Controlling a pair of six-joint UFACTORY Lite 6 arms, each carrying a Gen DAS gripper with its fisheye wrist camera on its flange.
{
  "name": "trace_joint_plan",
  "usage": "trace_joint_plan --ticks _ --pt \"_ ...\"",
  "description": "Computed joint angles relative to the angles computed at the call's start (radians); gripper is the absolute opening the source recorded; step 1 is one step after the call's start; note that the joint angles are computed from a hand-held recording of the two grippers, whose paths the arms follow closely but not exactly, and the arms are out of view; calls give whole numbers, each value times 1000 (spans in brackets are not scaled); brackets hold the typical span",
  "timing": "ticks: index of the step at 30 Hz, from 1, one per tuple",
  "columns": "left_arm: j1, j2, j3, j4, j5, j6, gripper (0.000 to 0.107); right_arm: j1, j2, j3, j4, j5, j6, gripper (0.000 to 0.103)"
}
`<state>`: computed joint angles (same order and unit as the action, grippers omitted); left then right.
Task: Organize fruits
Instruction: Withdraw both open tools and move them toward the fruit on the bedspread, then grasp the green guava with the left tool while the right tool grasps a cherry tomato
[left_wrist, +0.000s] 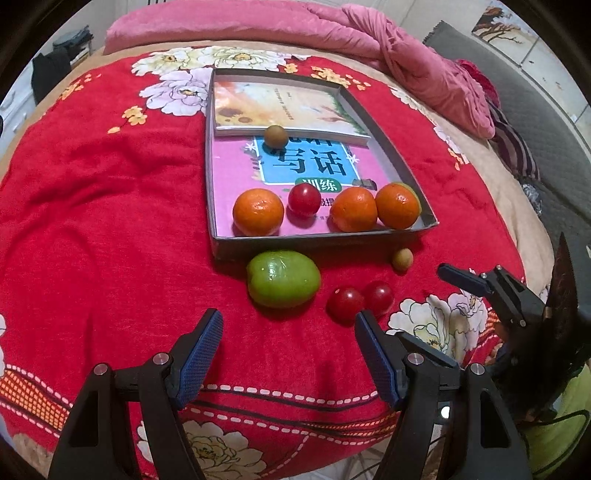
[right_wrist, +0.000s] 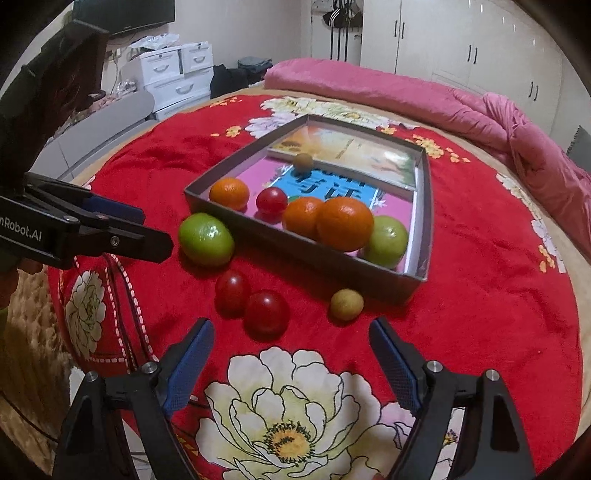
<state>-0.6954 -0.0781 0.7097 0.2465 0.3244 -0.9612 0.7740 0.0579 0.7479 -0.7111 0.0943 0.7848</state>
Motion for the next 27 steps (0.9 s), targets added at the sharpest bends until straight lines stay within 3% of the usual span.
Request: trace_joint_plan --ticks 6,10,19,23,27 --pt "10 60 26 -16 -23 24 75 -3 68 26 55 -11 -80 71" --pt "21 95 43 -34 -34 49 75 8 95 42 -16 -20 -22 67" --pt "70 170 71 -79 -65 104 75 20 182 96 -432 -24 374 53" --pt "89 195 78 -113 -87 143 75 4 203 110 -302 -52 246 51" --pt "96 219 96 -118 -99 158 75 -3 209 115 -406 -60 345 44"
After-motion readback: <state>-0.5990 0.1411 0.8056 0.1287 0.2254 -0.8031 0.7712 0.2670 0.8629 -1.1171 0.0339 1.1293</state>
